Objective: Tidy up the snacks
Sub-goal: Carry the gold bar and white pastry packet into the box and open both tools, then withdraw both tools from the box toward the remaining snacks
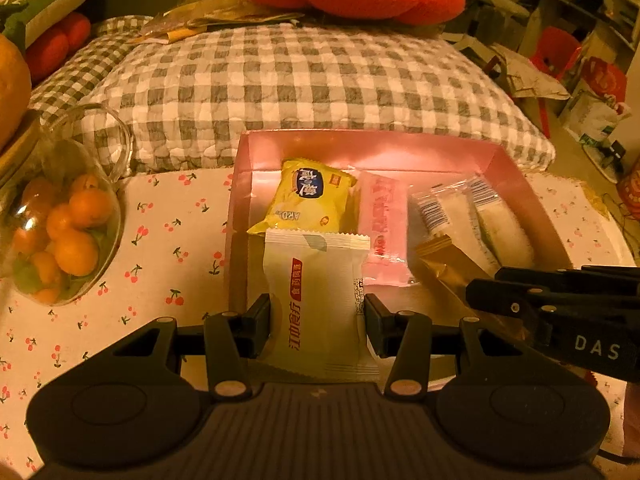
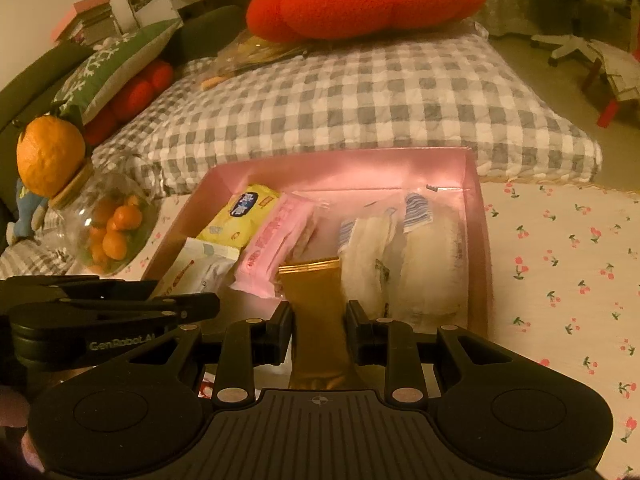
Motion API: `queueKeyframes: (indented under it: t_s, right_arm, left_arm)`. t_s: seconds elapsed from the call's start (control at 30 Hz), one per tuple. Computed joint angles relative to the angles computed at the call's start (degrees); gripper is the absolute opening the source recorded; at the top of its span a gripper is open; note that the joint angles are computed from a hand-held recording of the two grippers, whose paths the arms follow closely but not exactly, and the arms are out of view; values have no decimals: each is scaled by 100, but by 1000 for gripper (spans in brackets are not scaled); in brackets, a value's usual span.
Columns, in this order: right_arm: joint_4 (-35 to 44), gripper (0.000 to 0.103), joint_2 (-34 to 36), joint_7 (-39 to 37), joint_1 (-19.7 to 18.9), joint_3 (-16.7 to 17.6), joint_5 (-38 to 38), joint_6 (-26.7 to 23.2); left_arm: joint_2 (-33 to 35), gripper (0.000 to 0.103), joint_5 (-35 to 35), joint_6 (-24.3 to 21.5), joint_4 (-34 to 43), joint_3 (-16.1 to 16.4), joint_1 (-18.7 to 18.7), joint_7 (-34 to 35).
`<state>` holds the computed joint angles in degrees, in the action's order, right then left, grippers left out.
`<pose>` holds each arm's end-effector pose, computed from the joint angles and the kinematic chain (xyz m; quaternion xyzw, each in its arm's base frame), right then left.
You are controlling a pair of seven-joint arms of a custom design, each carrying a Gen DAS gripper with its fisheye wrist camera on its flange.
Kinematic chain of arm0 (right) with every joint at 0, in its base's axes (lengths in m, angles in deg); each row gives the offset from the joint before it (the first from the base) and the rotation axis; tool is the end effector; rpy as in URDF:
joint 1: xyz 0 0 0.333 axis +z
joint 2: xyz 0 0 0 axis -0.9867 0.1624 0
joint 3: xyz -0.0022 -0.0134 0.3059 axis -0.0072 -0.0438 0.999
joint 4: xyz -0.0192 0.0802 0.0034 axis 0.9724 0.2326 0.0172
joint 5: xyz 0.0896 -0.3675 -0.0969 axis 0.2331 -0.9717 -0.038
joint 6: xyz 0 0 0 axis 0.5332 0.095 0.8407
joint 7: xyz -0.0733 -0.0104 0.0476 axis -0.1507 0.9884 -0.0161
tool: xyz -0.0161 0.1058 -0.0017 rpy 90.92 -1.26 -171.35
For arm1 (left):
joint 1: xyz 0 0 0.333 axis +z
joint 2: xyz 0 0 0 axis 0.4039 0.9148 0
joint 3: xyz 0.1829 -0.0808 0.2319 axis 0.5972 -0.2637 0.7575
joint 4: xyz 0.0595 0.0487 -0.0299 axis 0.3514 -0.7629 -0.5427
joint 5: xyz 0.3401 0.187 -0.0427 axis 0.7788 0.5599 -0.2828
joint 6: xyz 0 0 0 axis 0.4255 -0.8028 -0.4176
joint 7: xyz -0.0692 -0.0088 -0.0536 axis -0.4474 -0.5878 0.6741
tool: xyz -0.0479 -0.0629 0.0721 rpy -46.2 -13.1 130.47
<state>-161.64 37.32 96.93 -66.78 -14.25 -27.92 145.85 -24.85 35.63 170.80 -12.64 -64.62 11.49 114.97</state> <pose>0.7172 0.2623 0.4707 -0.7944 0.4826 -0.0343 0.3671 0.6347 -0.2304 0.4837 -0.7416 0.6023 -0.2079 0.2098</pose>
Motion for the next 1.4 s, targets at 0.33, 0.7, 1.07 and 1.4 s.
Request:
queueKeyframes:
  t_s: [0.33, 0.7, 1.07, 1.4]
  right_arm:
    - [58, 29, 43, -21, 8, 27, 16, 44]
    - [-145, 55, -161, 162, -33, -24, 88, 197]
    - [-612, 70, -623, 134, -145, -47, 205, 270]
    - [-1374, 82, -1257, -46, -217, -108, 396, 322]
  left_arm:
    - [40, 45, 113, 131, -35, 42, 2, -33]
    - [-104, 65, 435, 369, -179, 61, -47, -145]
    - [-409, 75, 511, 371, -432, -10, -71, -236]
    - [-960, 89, 596, 419, -1033, -119, -18, -522]
